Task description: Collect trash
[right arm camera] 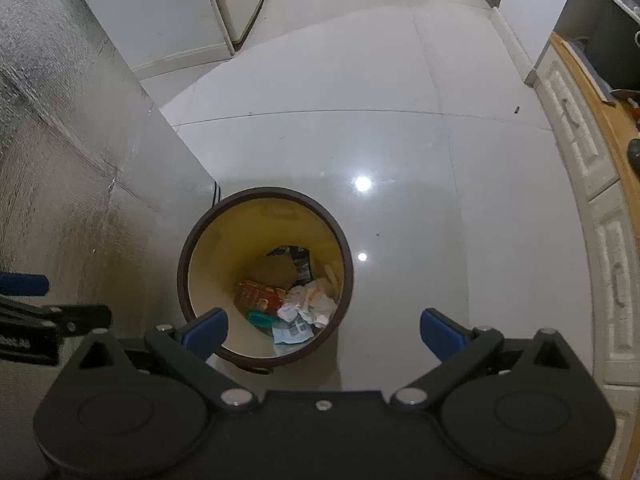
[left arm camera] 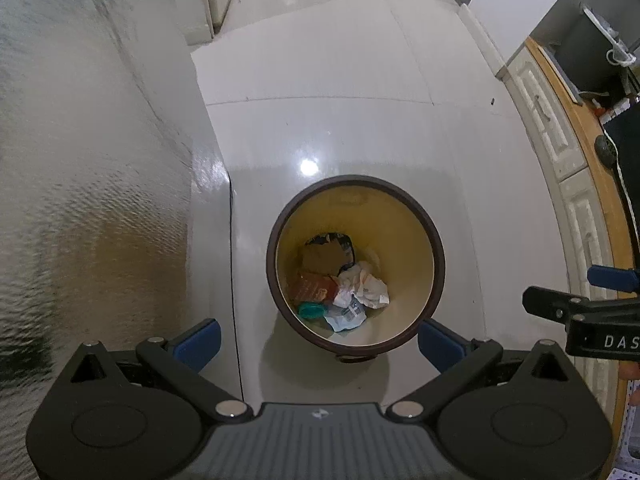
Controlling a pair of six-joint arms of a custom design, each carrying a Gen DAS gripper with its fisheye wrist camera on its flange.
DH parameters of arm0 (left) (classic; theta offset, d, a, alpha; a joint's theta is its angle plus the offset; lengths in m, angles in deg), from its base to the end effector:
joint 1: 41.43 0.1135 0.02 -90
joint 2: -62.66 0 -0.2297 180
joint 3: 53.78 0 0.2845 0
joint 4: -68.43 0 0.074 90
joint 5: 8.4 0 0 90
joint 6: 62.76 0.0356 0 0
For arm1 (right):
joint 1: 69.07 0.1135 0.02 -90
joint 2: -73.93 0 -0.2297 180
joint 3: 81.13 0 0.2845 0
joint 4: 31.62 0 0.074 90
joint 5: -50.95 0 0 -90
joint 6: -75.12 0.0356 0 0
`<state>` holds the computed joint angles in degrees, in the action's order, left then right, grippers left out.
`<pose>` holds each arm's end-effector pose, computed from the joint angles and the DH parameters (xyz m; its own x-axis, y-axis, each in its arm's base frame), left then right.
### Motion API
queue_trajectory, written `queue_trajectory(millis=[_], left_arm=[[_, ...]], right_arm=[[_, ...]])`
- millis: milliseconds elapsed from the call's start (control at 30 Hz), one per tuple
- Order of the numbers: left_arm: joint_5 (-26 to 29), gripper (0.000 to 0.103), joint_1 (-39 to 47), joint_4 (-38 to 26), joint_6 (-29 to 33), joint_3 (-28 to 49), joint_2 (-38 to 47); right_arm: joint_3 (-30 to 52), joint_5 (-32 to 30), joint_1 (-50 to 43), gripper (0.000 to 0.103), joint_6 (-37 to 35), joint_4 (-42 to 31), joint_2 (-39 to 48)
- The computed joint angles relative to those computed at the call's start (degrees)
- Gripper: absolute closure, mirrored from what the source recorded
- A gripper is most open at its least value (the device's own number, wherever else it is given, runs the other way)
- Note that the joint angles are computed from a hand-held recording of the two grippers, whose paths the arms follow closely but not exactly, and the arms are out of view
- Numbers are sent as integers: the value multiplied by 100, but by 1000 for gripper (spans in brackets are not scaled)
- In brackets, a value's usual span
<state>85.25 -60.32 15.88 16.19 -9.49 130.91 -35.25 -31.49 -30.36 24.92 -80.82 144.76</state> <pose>0.2078 -0.0735 0.1048 -0.9676 0.1289 -0.2171 0.1546 0.9823 -0.1055 0.1843 0.1417 0.1053 -0.9556 0.0473 -0.2908 0.0258 0.9967 0.0776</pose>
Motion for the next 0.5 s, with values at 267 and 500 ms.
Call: queue_trajectory(millis=[267,500], left_arm=[[-169,0,-146,-578,-55,-128,-956],[-270,0,-228,-990,-94,-174,-1726]], right_arm=[[-111,278,320,0,170,-637,-957],[-52,658,625,0,371,-1428,-1722]])
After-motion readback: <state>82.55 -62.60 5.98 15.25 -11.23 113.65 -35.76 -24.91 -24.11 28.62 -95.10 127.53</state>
